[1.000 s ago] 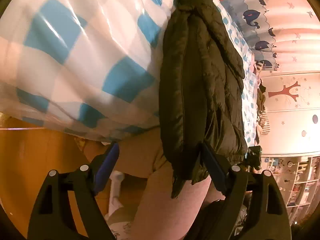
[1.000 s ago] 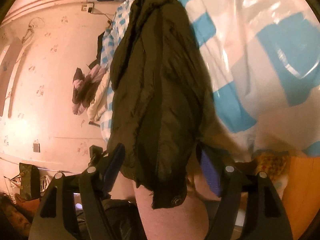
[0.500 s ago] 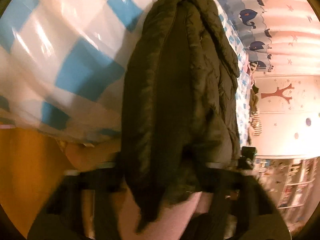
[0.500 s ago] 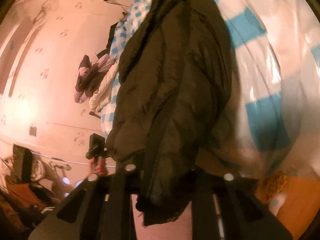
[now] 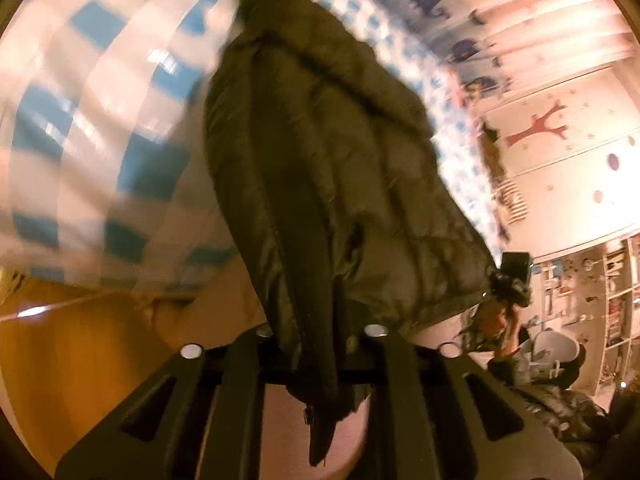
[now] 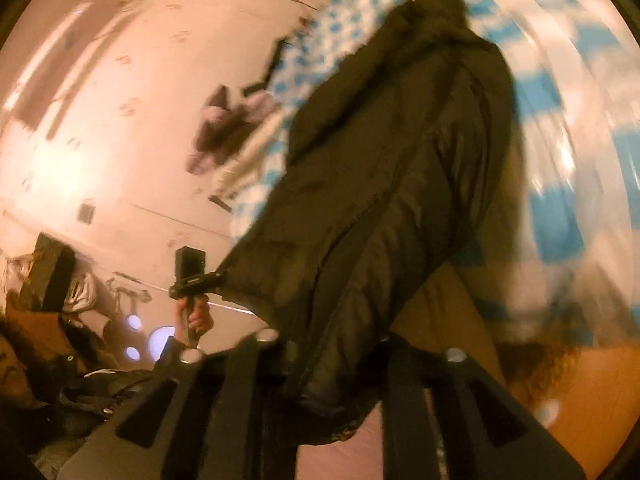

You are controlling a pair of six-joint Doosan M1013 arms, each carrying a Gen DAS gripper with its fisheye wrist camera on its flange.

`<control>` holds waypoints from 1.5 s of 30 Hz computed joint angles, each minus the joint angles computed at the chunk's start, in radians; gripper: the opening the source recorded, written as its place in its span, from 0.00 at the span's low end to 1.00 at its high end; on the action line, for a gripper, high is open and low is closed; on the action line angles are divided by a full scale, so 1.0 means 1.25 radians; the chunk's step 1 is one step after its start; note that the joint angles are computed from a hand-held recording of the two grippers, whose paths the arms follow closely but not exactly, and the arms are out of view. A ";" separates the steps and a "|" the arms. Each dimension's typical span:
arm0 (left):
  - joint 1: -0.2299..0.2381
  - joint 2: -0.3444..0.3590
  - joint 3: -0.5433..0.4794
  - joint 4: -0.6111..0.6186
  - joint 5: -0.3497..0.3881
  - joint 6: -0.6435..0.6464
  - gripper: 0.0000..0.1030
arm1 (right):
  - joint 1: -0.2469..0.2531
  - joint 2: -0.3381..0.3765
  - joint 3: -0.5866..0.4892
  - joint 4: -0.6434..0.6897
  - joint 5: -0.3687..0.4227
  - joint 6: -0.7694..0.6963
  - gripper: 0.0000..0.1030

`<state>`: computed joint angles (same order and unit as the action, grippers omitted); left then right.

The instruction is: Fold large clothes

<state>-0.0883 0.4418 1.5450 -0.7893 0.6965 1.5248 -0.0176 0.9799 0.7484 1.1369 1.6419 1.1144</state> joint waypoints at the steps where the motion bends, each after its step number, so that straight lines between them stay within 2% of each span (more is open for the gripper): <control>1: 0.003 0.005 0.003 -0.006 0.002 -0.007 0.40 | -0.003 0.005 0.007 0.009 -0.002 0.023 0.37; 2: 0.004 0.008 0.007 -0.010 -0.003 -0.014 0.52 | -0.005 0.010 0.013 0.018 0.000 0.035 0.45; 3: 0.004 0.009 0.014 -0.008 -0.019 -0.030 0.65 | -0.005 0.012 0.015 0.022 0.002 0.039 0.46; 4: 0.004 0.011 0.022 -0.024 -0.036 -0.035 0.69 | -0.004 0.014 0.019 0.023 0.000 0.041 0.46; 7: 0.008 0.028 0.022 -0.083 -0.030 -0.010 0.69 | 0.000 0.016 0.025 0.022 -0.003 0.039 0.46; 8: 0.006 0.031 0.019 -0.087 -0.029 -0.001 0.69 | 0.001 0.013 0.027 0.017 -0.013 0.028 0.32; 9: 0.005 0.031 0.021 -0.088 -0.032 0.005 0.58 | 0.003 0.007 0.033 0.015 -0.024 0.022 0.21; 10: 0.001 0.032 0.017 -0.080 -0.033 -0.005 0.36 | 0.004 -0.002 0.046 0.018 -0.045 0.012 0.20; 12: 0.001 0.026 0.022 -0.091 -0.043 -0.011 0.14 | 0.004 -0.019 0.066 0.022 -0.076 -0.009 0.13; 13: 0.001 0.021 0.029 -0.088 -0.055 -0.010 0.10 | 0.003 -0.025 0.074 0.028 -0.086 -0.018 0.12; 18: -0.006 -0.026 0.055 -0.121 -0.114 0.040 0.05 | -0.005 -0.065 0.121 0.094 -0.115 -0.077 0.09; 24: -0.015 -0.077 0.079 -0.145 -0.114 0.107 0.05 | -0.024 -0.107 0.188 0.188 -0.088 -0.148 0.09; 29: -0.006 -0.068 0.123 -0.197 -0.085 0.115 0.06 | -0.036 -0.111 0.261 0.195 -0.100 -0.123 0.09; 33: 0.004 -0.056 0.158 -0.312 -0.089 0.172 0.05 | -0.039 -0.111 0.291 0.223 -0.106 -0.109 0.09; 39: 0.013 -0.070 0.125 -0.388 -0.117 0.277 0.06 | -0.029 -0.089 0.218 0.299 -0.089 -0.122 0.09; 45: 0.028 -0.057 0.043 -0.507 -0.164 0.404 0.06 | -0.009 -0.021 0.058 0.411 -0.102 -0.092 0.09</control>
